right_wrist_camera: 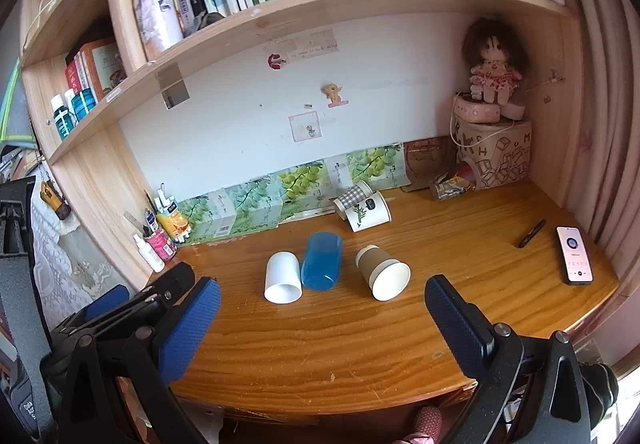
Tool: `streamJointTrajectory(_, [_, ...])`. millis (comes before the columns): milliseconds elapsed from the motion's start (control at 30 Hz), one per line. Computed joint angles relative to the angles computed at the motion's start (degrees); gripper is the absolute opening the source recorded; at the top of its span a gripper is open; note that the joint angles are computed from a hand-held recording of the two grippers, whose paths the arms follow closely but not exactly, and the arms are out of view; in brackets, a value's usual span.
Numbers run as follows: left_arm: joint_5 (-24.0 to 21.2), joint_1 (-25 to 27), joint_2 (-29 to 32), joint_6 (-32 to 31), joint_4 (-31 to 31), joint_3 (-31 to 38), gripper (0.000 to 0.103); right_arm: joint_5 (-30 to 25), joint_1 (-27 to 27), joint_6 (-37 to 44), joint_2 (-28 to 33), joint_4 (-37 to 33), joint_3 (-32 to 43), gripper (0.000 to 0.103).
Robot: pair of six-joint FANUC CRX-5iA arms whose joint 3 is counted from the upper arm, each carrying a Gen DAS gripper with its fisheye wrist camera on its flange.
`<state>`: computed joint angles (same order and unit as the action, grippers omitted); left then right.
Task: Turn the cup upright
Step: 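Reach the left tool toward the red printed plastic cup lying sideways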
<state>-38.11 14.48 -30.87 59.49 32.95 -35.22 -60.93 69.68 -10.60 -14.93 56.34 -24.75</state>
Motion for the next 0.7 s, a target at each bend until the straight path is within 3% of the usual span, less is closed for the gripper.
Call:
streamJointTrajectory(167, [2.15, -5.42, 4.64, 6.89, -8.35, 5.65, 0.101, 4.88, -5.26, 2.37, -0.92, -1.99, -0.35, 0.102])
streamJointTrajectory(300, [2.89, -9.19, 9.93, 6.14, -8.21, 9.75, 0.101, 7.34, -9.92, 5.34, -1.08, -4.36, 0.42, 0.102])
streamJointTrajectory(433, [3.85, -14.01, 15.43, 10.00, -13.65, 16.09, 0.101, 10.62, -15.20, 7.86, -0.88, -6.48, 1.07, 0.102])
streamJointTrajectory(700, [1.88, -22.35, 27.14, 19.03, -24.55, 30.80, 0.101, 20.15, -27.84, 18.19, 0.64, -17.99, 3.83, 0.102])
